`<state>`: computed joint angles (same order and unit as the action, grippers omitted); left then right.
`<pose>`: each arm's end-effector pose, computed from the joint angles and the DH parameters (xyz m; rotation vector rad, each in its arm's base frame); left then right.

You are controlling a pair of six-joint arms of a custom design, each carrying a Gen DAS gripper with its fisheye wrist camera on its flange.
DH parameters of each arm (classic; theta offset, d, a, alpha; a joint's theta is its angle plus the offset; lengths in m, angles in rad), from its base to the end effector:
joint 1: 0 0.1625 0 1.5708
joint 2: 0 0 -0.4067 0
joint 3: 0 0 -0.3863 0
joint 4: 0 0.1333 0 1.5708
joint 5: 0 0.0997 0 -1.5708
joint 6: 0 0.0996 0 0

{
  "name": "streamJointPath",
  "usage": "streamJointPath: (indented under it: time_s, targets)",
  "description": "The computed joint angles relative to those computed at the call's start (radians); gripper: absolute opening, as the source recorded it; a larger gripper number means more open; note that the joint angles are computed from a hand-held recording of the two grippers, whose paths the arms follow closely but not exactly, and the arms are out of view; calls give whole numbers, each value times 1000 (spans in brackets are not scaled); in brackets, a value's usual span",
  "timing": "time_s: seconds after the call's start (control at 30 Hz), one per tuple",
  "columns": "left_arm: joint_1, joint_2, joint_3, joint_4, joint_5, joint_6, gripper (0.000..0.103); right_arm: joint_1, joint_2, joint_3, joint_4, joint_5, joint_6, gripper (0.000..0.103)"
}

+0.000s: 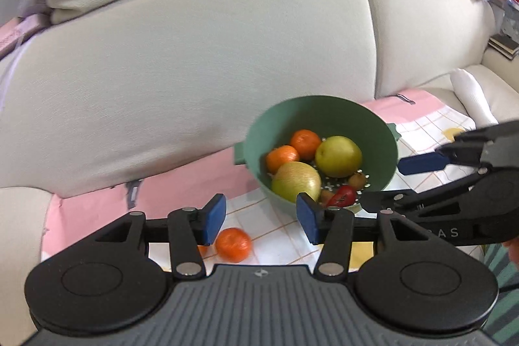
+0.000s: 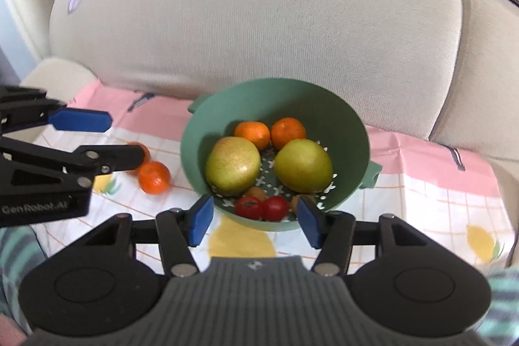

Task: Organize fruits
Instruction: 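Open both tools to release the tomato and kiwi and withdraw, then move both open tools toward the two remaining mandarins on the cloth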

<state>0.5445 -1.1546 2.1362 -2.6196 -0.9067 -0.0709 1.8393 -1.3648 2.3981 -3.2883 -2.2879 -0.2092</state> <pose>-0.3130 -0.4172 0.1418 1.1494 2.2848 -0.5332 0.1730 -0.3731 0.2336 0.2478 -2.3247 0.8506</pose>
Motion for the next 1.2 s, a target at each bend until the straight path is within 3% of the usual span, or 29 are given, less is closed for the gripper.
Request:
streamJointPath:
  time_s: [0.33, 0.53, 0.67, 0.87, 1.2]
  targets:
    - [-17, -112, 77, 25, 46, -67, 62, 81, 162, 52, -346, -29, 53, 60]
    - [-16, -167, 119, 55, 93, -97, 63, 126, 304, 57, -543, -43, 40, 60]
    - [12, -205, 147, 43, 76, -126, 63, 135, 383, 52, -644, -55, 1, 65]
    - [62, -245, 187, -30, 19, -131, 63, 126, 446, 34, -675, -51, -17, 66]
    - [129, -227, 200, -122, -6, -99, 64, 111, 526, -17, -708, -42, -95, 65]
